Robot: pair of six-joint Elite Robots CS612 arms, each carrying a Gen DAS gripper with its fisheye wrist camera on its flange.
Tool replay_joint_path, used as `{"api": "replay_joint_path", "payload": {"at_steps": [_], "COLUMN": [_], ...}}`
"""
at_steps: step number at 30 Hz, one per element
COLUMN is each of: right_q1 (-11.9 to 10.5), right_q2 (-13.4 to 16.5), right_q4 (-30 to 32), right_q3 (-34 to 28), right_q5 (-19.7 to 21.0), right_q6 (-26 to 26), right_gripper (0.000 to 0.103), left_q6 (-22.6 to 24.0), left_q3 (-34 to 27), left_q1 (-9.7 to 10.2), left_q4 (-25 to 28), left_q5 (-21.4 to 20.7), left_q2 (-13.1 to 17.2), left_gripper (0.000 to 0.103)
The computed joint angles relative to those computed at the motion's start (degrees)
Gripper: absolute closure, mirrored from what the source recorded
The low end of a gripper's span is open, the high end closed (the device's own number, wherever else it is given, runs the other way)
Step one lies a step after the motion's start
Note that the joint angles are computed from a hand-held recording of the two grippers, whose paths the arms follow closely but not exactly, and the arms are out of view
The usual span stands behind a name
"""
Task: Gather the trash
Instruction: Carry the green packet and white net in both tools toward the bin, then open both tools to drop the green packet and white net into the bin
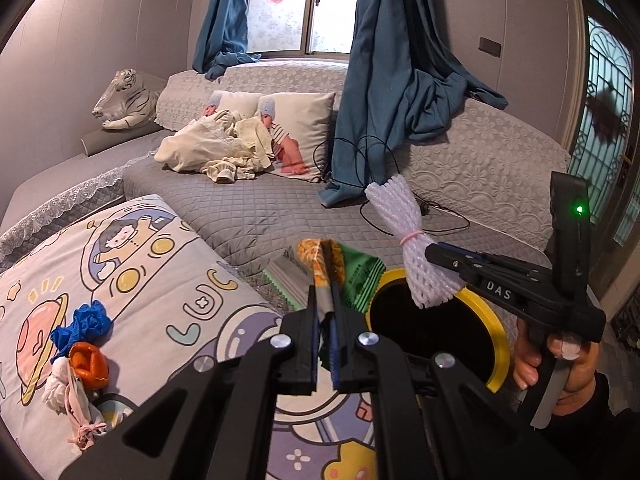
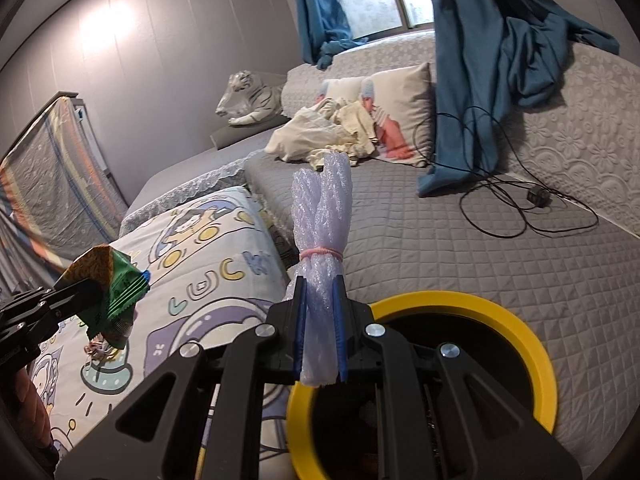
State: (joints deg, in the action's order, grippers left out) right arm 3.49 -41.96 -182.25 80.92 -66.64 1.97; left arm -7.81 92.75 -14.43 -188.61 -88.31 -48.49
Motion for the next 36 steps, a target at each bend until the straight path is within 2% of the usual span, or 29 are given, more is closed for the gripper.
{"api": "replay_joint_path", "payload": {"at_steps": [12,18,36], "right_q1": [-1.3,-1.9,-3.5], "right_q2": [-0.4,-0.3,0.3], "right_q4": [-0.1,0.4,2.3], "right_q3": [1.4,1.7,2.5], "right_q5": [-2.9,-4.5,-7.2], "right_q6": [1.0,1.5,4.2], "right_gripper": [0.091,0.091,0.091], "left_q6": [1.7,1.7,0.6], "left_q3": [-2.7,-4.6,-12.6], "left_q1": [-0.94,-0.98,-1.86], "left_q4": [2.3,4.3,11.6], "left_q5": [-3.6,-6.8,-14.6], "left_q2": [1.8,3.1,8.2], "left_gripper": [0.099,0.099,0.099]}}
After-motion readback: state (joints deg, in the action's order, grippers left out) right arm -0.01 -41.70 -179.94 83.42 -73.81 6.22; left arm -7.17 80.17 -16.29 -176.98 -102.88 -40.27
